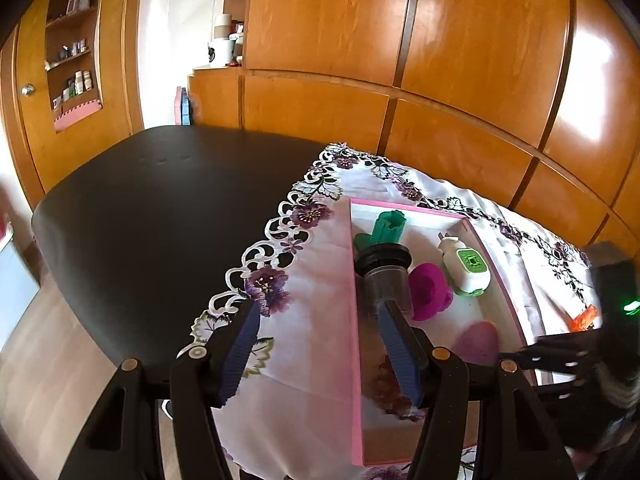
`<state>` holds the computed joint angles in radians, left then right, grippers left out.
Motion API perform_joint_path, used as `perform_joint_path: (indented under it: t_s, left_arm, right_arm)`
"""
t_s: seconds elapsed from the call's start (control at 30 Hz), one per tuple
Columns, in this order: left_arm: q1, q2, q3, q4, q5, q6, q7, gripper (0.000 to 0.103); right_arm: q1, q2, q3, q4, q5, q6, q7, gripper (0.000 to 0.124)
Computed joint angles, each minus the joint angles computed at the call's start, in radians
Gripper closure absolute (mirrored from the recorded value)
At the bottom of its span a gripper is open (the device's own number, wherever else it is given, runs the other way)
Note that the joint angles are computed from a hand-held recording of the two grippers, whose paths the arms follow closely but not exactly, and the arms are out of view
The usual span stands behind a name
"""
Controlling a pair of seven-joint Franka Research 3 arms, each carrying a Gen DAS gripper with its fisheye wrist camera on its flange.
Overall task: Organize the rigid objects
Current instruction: 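Carry the lilac soap into the tray and release it with the right tool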
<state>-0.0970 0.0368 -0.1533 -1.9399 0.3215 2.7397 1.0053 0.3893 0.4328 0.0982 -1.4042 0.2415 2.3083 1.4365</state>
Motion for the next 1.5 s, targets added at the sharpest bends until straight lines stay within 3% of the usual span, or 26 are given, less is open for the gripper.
perform_joint_path:
  t_s: [0.17,0.3,0.63,1.5]
  left_arm:
    - [0.001,0.004,-0.001,-0.002,-0.025,-0.008,0.014,0.040]
    - [0.001,0.001,0.000,-0.006,-0.026,-0.005,0.023,0.040]
    - [-0.005,-0.004,-0.004,-0.005,-0.024,-0.003,0.027,0.040]
    - [-0.041,-0.015,-0.024,0.012,0.012,-0.007,0.064,0.040]
  right_arm:
    - [0.022,0.126,-0.015,0.153,-0.006,-0.003,0.120,0.098]
    - [0.016,0.141,-0.015,0.167,-0.001,0.027,0.152,0.098]
    - [0.005,0.088,-0.020,0.095,-0.013,0.042,0.192,0.091]
    - [0.007,-0.139,-0.060,-0.208,-0.162,0.290,0.288,0.087]
